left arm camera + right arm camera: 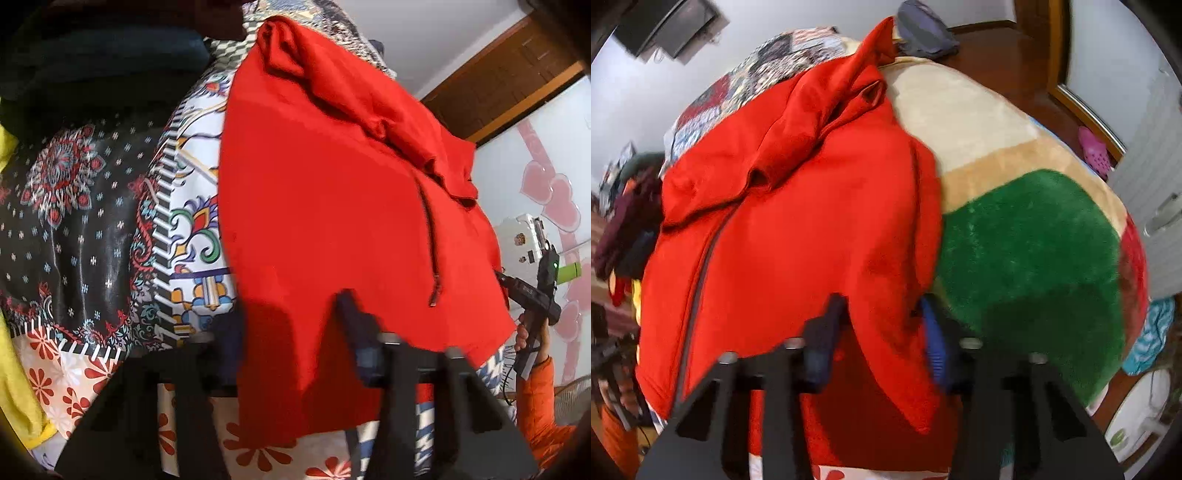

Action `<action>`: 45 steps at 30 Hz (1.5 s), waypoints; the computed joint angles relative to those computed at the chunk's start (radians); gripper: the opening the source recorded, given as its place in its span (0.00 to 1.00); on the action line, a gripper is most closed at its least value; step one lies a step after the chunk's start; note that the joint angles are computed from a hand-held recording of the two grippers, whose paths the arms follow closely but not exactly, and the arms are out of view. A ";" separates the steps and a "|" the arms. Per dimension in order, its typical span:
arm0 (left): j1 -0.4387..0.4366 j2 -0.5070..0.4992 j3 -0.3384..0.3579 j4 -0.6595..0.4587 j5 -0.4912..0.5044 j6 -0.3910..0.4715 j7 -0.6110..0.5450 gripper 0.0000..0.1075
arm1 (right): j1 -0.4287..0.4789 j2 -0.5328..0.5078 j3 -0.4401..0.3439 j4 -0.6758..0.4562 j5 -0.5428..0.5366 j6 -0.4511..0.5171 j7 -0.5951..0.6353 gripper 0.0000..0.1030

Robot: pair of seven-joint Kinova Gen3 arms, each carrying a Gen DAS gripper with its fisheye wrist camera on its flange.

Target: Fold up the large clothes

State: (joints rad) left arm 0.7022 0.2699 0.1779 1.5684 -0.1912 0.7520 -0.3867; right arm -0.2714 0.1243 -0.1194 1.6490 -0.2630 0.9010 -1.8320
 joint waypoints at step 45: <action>-0.102 0.611 -0.254 -1.274 -0.053 0.651 -0.439 0.34 | -0.125 0.453 0.115 -0.878 0.324 0.143 -0.192 0.48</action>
State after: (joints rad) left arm 0.5998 0.8808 -0.0766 0.2943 -0.2446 1.4025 -0.8257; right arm -0.3967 0.5773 -0.0040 0.7711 0.0613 1.0443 -2.0235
